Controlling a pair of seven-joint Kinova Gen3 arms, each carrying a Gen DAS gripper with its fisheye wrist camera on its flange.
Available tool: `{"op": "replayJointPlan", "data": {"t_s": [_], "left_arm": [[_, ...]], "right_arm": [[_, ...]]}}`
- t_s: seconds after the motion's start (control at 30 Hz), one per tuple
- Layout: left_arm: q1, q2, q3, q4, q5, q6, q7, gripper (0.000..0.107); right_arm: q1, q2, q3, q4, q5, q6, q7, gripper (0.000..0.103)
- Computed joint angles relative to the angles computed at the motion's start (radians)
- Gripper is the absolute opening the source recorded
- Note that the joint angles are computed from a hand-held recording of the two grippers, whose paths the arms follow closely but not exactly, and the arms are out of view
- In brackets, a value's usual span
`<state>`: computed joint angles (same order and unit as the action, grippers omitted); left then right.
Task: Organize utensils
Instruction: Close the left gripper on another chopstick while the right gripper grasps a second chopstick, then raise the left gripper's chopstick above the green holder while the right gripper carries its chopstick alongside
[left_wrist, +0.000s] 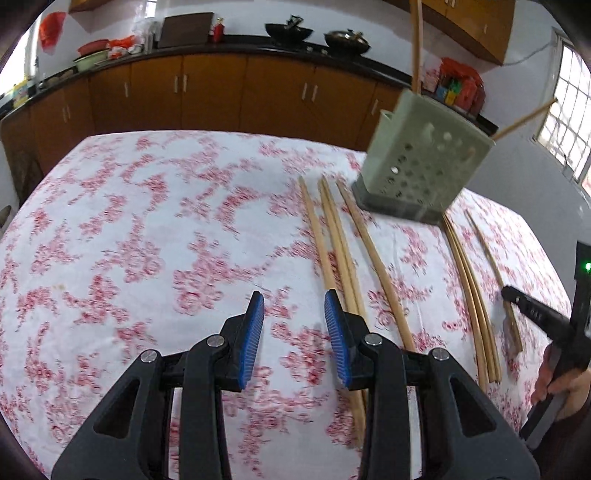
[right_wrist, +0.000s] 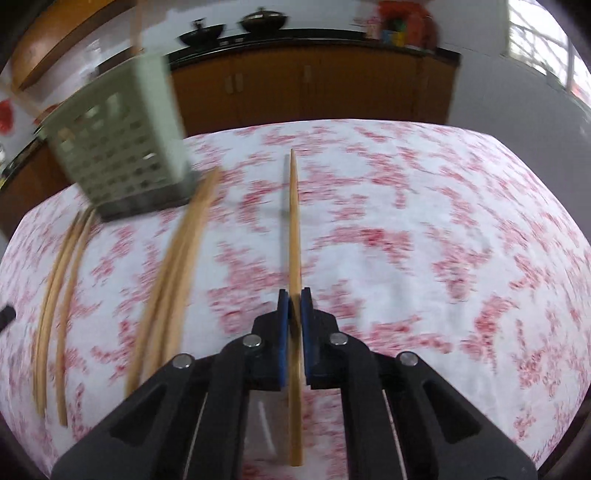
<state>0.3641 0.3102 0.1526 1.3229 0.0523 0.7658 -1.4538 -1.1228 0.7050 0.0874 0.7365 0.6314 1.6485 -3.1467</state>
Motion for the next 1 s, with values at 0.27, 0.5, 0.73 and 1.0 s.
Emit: {"op": "replayJointPlan", "data": {"t_s": [0.27,0.5,0.73,1.0], "left_arm": [[0.036,0.049,0.002,-0.054,-0.019,0.047,0.007,0.024],[0.071,0.065,-0.012,-0.071,-0.059,0.065,0.028,0.018],[0.11,0.084,-0.056,-0.101,-0.15,0.08,0.123,0.008],[0.027,0.11,-0.051,-0.142,-0.122,0.096,0.139,0.008]], "right_arm": [[-0.001,0.013,0.002,-0.015,0.005,0.013,0.027,0.008],[-0.001,0.007,0.004,-0.007,0.004,0.01,0.025,0.008],[0.0,0.003,0.002,0.005,0.007,0.0,0.032,0.008],[0.012,-0.013,-0.009,0.034,0.01,-0.054,0.057,0.008]]}}
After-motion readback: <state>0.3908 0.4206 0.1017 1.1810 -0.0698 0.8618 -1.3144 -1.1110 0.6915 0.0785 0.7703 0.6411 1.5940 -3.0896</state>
